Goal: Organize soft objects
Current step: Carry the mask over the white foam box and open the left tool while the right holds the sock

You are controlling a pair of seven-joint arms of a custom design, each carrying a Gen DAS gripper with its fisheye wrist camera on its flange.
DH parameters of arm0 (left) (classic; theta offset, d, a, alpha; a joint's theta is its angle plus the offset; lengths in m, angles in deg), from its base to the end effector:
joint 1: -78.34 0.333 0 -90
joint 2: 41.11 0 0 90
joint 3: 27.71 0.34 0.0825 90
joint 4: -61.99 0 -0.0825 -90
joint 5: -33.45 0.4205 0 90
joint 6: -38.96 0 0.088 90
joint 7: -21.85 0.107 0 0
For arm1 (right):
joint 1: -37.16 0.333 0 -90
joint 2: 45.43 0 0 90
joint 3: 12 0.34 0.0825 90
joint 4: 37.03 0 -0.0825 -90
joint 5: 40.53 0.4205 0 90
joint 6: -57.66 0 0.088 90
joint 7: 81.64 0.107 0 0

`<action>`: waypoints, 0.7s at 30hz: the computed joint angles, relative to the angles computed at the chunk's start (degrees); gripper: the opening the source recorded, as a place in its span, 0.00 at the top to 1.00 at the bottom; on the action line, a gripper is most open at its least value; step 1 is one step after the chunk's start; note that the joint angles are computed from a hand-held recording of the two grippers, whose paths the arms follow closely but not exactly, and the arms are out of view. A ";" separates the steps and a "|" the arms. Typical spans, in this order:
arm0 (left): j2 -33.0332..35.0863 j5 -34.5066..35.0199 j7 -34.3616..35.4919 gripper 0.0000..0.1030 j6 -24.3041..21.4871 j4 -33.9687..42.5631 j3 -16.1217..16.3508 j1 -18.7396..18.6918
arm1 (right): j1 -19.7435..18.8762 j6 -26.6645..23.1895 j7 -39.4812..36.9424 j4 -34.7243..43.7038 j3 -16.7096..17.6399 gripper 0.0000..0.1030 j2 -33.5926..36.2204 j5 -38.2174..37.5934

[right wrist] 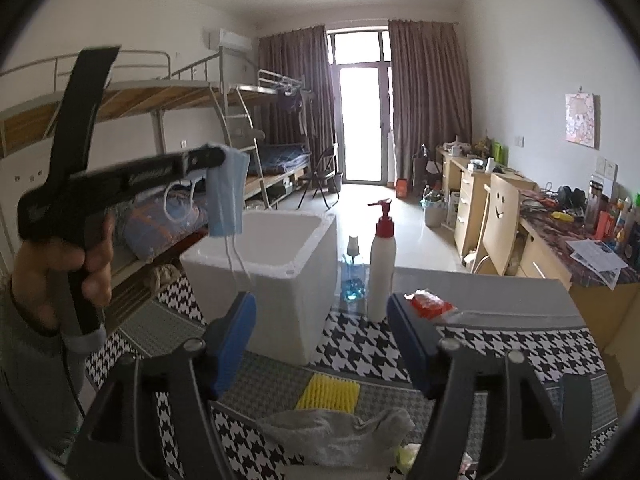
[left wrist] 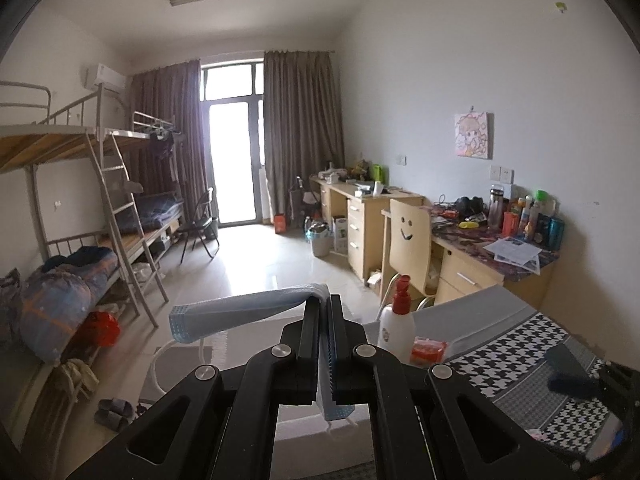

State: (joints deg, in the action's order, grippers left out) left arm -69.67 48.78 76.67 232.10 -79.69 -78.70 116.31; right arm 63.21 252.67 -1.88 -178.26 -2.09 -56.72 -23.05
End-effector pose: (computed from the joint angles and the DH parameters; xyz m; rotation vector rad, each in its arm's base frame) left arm 0.4693 -0.1926 0.5393 -1.3799 1.5518 -1.0587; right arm 0.4391 0.2818 0.5061 -1.7738 1.0763 -0.6318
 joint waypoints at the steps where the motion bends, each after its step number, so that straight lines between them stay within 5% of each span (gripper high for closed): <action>1: 0.65 0.07 0.10 0.96 -0.30 0.36 0.04 0.04 | 1.06 -0.33 0.39 -0.12 -1.32 0.30 0.07 -1.00; 9: 2.40 1.81 -1.26 0.96 -3.12 2.61 -2.70 3.91 | -0.22 -2.91 0.28 -0.26 0.07 0.30 0.73 -0.49; 13: 2.87 4.19 -3.49 0.96 -4.89 3.98 -4.42 6.42 | -3.91 -4.59 -0.74 -0.37 3.93 0.30 1.01 0.24; 21: 6.49 10.41 -7.67 0.96 -8.39 6.86 -6.76 10.14 | 4.66 -7.32 -0.08 -1.15 -5.40 0.30 1.81 -0.24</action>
